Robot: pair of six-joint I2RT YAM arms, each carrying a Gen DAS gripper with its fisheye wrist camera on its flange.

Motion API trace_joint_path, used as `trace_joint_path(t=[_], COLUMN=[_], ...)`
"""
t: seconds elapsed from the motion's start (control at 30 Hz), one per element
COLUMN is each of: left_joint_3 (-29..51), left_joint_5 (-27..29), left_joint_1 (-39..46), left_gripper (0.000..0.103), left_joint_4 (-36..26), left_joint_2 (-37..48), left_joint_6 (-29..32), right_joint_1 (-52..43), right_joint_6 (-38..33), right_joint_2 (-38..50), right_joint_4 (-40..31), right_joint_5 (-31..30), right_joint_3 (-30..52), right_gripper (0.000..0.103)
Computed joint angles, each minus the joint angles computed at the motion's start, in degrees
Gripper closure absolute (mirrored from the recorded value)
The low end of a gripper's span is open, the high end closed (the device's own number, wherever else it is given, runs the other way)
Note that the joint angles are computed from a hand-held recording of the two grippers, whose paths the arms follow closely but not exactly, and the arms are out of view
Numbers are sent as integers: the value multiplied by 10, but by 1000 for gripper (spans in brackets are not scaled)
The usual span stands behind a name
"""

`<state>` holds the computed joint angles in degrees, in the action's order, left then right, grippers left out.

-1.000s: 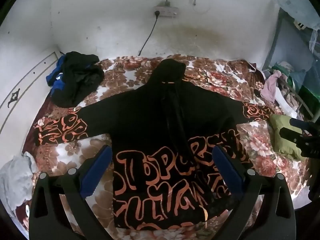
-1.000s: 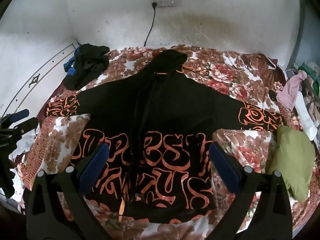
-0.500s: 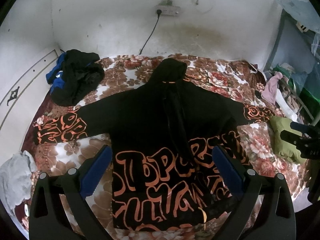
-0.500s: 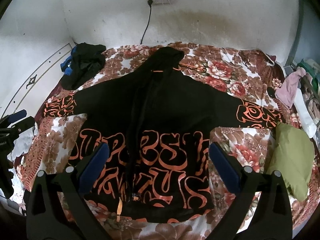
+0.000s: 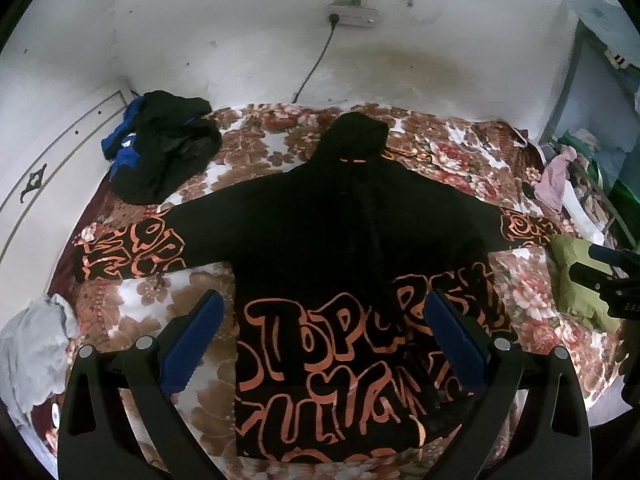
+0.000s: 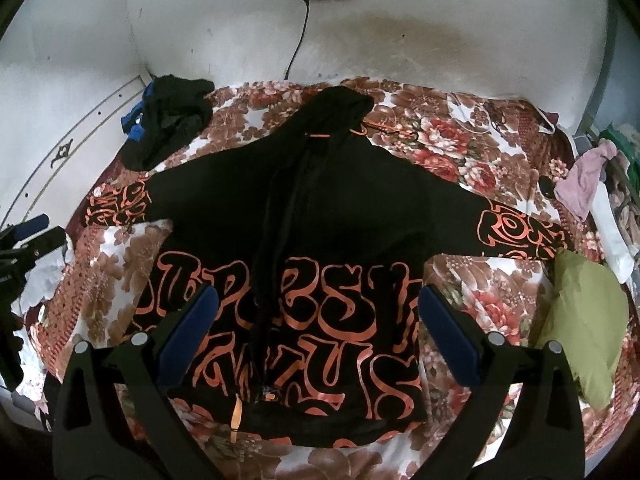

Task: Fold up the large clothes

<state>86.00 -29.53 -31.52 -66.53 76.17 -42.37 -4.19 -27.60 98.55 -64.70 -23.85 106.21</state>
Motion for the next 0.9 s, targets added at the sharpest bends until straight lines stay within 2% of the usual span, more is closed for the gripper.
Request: trace_joint_path(t=[0.17,0.27,0.4,0.5,0.67,0.77,0.9], left_joint_3=[-26,-55,-106,-136,-174,-175,-170], left_joint_5=[40,90,186,269,388,427,445], left_joint_1=[71,156,328,466,698,783,848], left_gripper=[5,5,5,5,5,5,5], left_joint_4=[-6,2,30,52,106,146,208], left_joint_2=[-46,-90,-142,-153,-105,-51,26], left_joint_6=[12,44,168,258,410,455,473], right_joint_1=[48,82,129,177,249,286,330], right_joint_6=[22,56,136,193,250,282,332], right_joint_2=[0,21,53,75,112,139,201], right_joint_4=[-1,-22,-49,-63,-95,-121,-167], right_joint_5=[35,51,80,133,209,242,272], right_joint_3=[13,56,120,162,230,273,365], right_gripper=[5,4,4,4,5,4,4])
